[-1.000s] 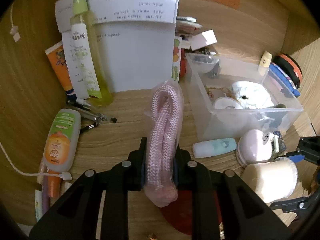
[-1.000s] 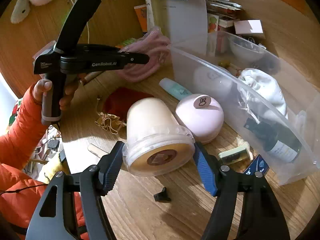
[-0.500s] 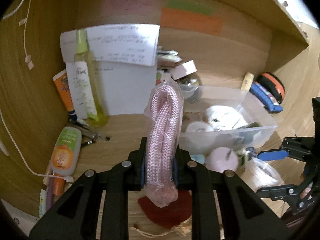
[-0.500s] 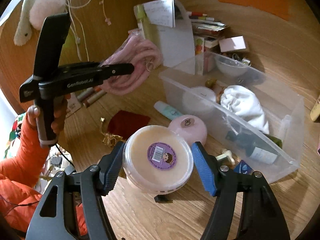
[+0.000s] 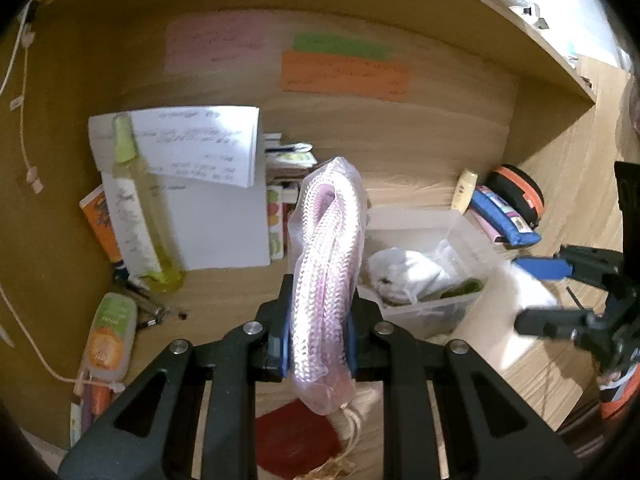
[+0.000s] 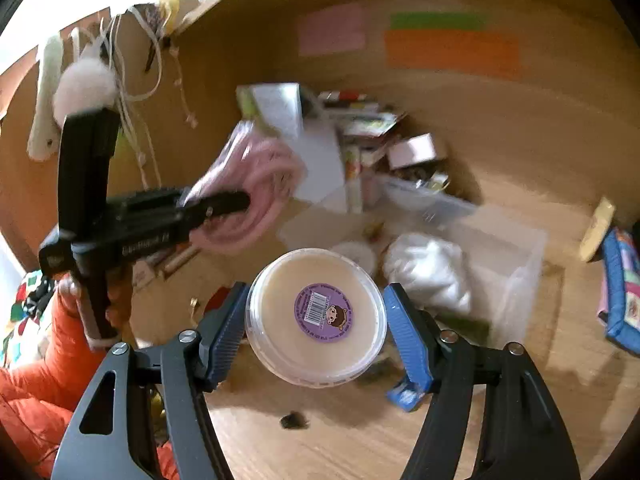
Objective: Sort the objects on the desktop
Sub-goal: 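Carry the pink rope and cream jar over the clear box, left gripper releasing the rope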
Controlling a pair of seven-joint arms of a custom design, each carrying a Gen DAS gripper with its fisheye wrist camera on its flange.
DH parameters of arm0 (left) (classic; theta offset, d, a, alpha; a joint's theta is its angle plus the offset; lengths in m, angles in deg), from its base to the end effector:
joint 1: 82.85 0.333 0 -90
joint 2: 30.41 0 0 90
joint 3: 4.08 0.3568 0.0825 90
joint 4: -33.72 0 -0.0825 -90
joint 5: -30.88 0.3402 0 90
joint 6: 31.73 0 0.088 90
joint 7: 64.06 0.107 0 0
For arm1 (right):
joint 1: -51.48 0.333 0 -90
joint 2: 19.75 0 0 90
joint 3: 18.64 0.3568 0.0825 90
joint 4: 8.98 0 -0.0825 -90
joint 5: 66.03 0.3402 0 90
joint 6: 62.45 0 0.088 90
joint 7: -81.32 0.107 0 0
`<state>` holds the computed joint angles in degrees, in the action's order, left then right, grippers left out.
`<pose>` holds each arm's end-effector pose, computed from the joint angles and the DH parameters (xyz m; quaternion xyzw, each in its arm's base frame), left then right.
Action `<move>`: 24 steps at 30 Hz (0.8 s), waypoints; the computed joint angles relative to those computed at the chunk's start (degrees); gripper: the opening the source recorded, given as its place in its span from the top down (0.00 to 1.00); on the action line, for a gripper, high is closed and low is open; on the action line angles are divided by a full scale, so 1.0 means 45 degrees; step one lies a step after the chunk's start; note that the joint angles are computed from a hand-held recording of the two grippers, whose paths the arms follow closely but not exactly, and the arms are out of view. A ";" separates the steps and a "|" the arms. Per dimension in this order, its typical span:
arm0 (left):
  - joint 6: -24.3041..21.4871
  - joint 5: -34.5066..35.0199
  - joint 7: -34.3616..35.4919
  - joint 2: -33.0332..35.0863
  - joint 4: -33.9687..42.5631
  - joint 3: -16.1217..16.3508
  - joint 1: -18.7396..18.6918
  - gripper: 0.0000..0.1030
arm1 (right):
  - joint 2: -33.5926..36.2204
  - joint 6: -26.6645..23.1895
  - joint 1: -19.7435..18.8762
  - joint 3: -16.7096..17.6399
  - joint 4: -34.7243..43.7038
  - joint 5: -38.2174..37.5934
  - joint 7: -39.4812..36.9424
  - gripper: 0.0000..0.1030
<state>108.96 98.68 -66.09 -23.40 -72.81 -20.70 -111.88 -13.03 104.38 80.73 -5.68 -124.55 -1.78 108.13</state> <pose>0.4232 -0.4200 0.5645 -0.6330 0.6099 -0.3595 0.3131 0.4661 0.3404 0.5220 -0.8304 0.3293 -0.0802 0.4423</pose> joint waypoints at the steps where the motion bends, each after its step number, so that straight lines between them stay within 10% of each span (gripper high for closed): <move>1: 0.0049 0.0026 0.0074 0.0070 0.0112 -0.0003 -0.0003 0.81 | -0.0027 0.0108 -0.0058 -0.0001 0.0074 0.0259 -0.0167 0.37; 9: 0.0820 0.0205 0.0475 0.0722 0.1147 0.0242 -0.0084 0.81 | 0.0294 0.0781 -0.0348 -0.0240 0.0811 0.0380 0.0190 0.37; 24: 0.1458 -0.1597 0.2421 0.2465 0.2883 0.1010 -0.0100 0.81 | 0.2488 0.0899 -0.0626 -0.0944 0.2723 -0.4266 0.5283 0.37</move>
<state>115.52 91.50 -55.20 -12.31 -59.83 -16.15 -112.33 -1.83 108.43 77.91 -9.93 -112.30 -20.98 131.91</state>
